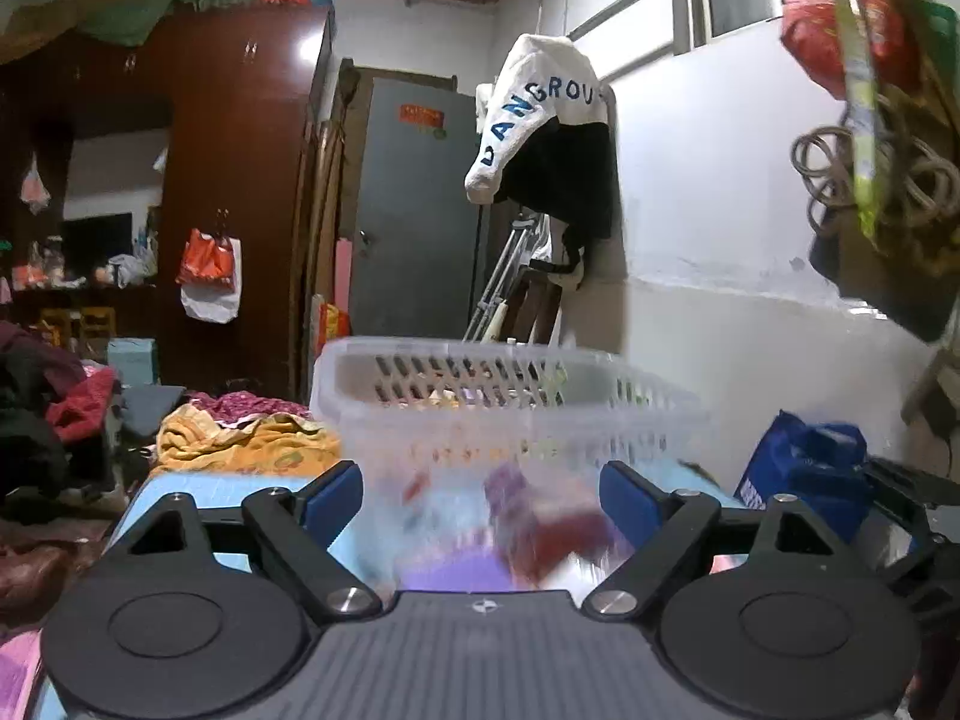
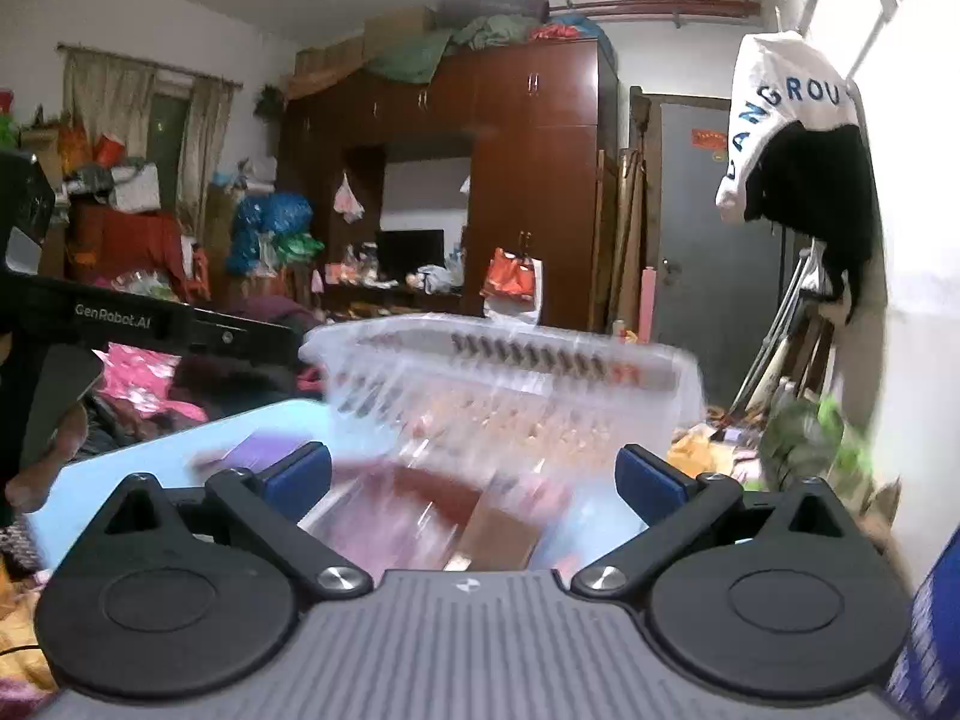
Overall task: Organize objects
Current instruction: 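Grasp the small purple box with the left tool while the right tool grasps a pink wrapped pack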
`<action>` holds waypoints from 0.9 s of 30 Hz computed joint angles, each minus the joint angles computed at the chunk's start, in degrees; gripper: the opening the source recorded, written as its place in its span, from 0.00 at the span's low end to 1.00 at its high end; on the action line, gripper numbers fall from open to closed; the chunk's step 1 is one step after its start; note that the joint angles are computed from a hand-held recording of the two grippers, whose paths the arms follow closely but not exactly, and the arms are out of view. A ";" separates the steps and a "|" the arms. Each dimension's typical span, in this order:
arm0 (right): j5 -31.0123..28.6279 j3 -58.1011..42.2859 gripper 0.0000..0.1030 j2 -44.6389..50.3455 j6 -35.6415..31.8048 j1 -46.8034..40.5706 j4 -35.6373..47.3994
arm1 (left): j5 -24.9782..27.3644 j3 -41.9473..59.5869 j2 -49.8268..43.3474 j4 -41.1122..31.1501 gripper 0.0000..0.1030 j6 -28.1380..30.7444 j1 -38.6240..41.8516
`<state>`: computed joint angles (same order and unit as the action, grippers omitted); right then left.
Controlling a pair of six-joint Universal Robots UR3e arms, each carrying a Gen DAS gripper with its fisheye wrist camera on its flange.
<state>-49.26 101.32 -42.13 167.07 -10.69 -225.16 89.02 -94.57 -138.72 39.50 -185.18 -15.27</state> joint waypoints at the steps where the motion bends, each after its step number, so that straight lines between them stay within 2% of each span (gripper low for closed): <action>1: 1.62 1.92 1.00 0.70 1.20 -0.55 -2.57 | 1.19 -1.74 -0.81 2.99 0.86 -0.17 -0.64; 3: 4.35 4.24 0.99 3.28 3.26 -1.68 -8.52 | 4.82 -2.09 -2.95 6.35 0.86 -0.64 -2.14; 4: 4.13 3.98 0.94 4.31 3.05 -1.43 -9.63 | 6.38 -1.26 -3.56 6.09 0.86 -0.38 -2.74; 6: 1.69 2.70 0.87 4.55 0.58 0.24 -7.88 | 7.41 0.56 -4.08 4.63 0.86 0.09 -3.05; 9: 1.10 -0.99 0.81 4.56 -1.23 1.62 -3.51 | 6.18 2.15 -3.88 1.29 0.86 -0.79 -2.21; 13: -0.16 -5.76 0.56 5.43 -1.74 2.45 2.72 | 6.18 5.29 -5.93 -2.07 0.86 -1.10 -1.95; 16: -0.36 -6.79 0.54 6.25 -1.01 2.42 4.31 | 6.00 8.05 -6.82 -6.00 0.86 -1.52 -1.81; 18: -0.54 -6.33 0.46 5.57 -0.43 2.46 4.94 | 5.43 9.02 -7.31 -7.20 0.86 -2.01 -1.59; 19: 0.02 -3.49 0.46 6.84 -0.21 2.13 0.07 | 5.22 9.40 -7.49 -7.63 0.86 -2.24 -1.51; 22: 2.61 -2.61 0.45 7.35 1.59 0.76 -1.82 | 6.08 10.23 -8.13 -7.91 0.86 -2.73 -1.88; 23: 3.36 -2.32 0.45 7.68 2.65 0.30 -3.13 | 6.24 10.36 -8.33 -7.66 0.80 -2.69 -1.98; 24: 3.75 -1.74 0.45 7.80 3.64 -0.08 -4.44 | 6.25 10.27 -8.42 -7.37 0.62 -2.83 -2.06; 27: 4.27 -0.30 0.44 8.42 7.03 -0.78 -9.14 | 5.64 9.44 -9.31 -4.01 0.59 -3.81 -1.81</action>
<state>-44.99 101.02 -33.71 174.10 -11.47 -234.29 94.66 -85.13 -148.03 35.49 -188.99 -17.08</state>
